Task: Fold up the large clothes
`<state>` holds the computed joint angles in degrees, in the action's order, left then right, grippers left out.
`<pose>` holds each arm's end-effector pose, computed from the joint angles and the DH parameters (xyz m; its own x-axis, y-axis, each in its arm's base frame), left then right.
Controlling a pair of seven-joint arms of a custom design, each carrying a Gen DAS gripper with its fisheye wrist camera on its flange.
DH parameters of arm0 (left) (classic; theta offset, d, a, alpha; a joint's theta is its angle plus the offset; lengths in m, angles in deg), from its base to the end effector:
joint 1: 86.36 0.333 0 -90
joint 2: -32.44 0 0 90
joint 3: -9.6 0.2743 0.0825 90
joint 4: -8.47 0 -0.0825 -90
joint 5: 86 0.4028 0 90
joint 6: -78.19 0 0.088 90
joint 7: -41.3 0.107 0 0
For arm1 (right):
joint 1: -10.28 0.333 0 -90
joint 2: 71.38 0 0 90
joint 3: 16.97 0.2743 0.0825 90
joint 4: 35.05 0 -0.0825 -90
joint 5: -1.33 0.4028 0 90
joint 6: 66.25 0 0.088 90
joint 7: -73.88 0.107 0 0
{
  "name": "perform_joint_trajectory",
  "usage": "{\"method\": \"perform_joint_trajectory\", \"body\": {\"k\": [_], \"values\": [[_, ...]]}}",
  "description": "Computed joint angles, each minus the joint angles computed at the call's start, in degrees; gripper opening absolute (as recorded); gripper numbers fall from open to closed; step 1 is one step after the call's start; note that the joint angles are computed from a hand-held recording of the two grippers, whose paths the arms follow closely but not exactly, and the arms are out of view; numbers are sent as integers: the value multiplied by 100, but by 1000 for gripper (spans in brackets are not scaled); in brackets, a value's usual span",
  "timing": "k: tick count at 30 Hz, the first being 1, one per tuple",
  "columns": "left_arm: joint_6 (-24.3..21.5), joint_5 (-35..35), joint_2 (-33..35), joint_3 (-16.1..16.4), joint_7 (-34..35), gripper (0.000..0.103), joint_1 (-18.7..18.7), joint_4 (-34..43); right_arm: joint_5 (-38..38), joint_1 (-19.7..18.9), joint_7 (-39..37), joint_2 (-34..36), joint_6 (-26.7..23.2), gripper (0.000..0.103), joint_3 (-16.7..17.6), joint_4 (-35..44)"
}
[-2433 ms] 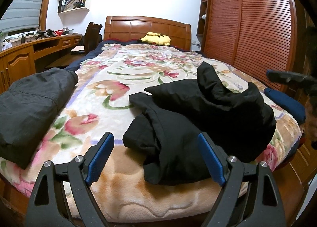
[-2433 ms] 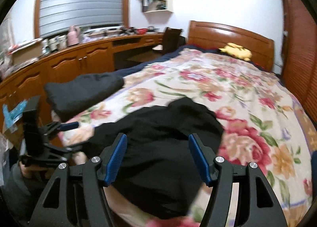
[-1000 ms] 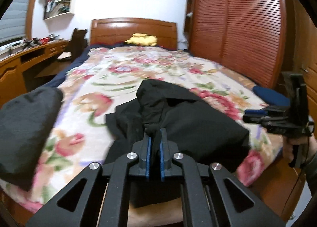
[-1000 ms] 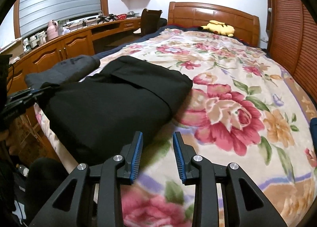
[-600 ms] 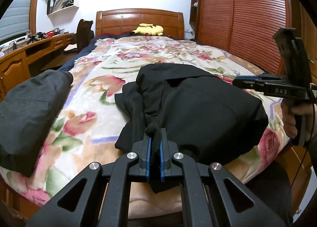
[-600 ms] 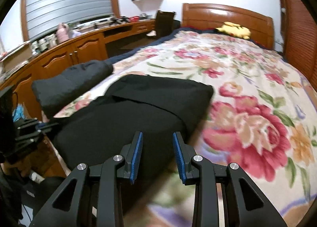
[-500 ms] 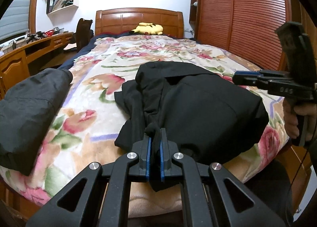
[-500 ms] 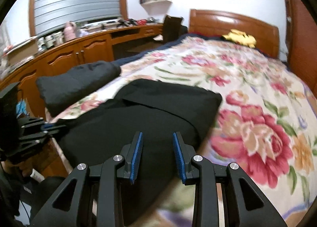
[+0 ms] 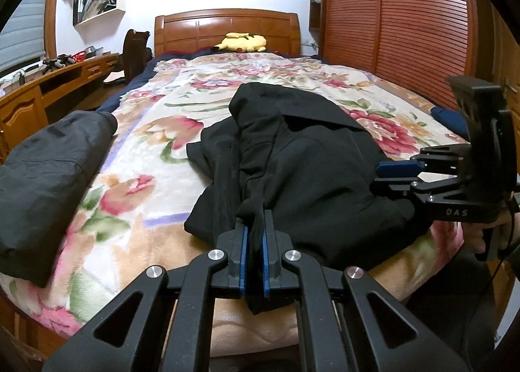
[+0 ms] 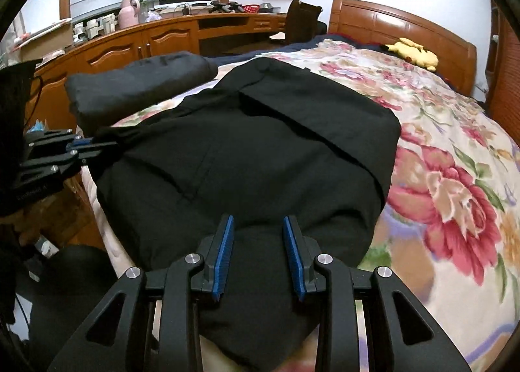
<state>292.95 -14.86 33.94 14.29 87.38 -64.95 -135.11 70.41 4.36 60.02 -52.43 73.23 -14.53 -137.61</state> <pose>0.4549 0.0824 0.3155 -0.2299 -0.9725 0.0378 -0.5615 0.1008 -0.8213 0.6700 -0.0401 0.3525 0.7528 -0.6537 0.0776 -0.3383 -0.4853 -0.8062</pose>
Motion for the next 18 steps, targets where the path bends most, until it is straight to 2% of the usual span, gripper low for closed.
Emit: {"method": "perform_joint_trajectory", "body": {"k": [3, 5, 8, 12, 16, 18], "values": [[-69, -131, -82, -16, 42, 8, -16, -73, -117, 0, 86, -44, -176, 35, -10, 50], [-128, -191, -136, -24, 19, 12, -25, -106, -117, -45, 170, 19, -272, 51, -39, 239], [-169, -331, -231, -34, 59, 18, -36, -209, -120, -88, 454, 273, -203, 59, -46, 705], [-216, -249, -352, -17, 17, 22, -16, -272, -611, -188, 1200, 1016, -366, 60, -4, 1803], [-194, -146, -476, 25, 6, 40, 42, -369, -1142, -152, 1838, 1718, -67, 60, 114, 2769], [-135, -116, -517, 65, 53, 42, 99, -452, -1473, -115, 2298, 2112, -120, 61, 150, 3360]]}}
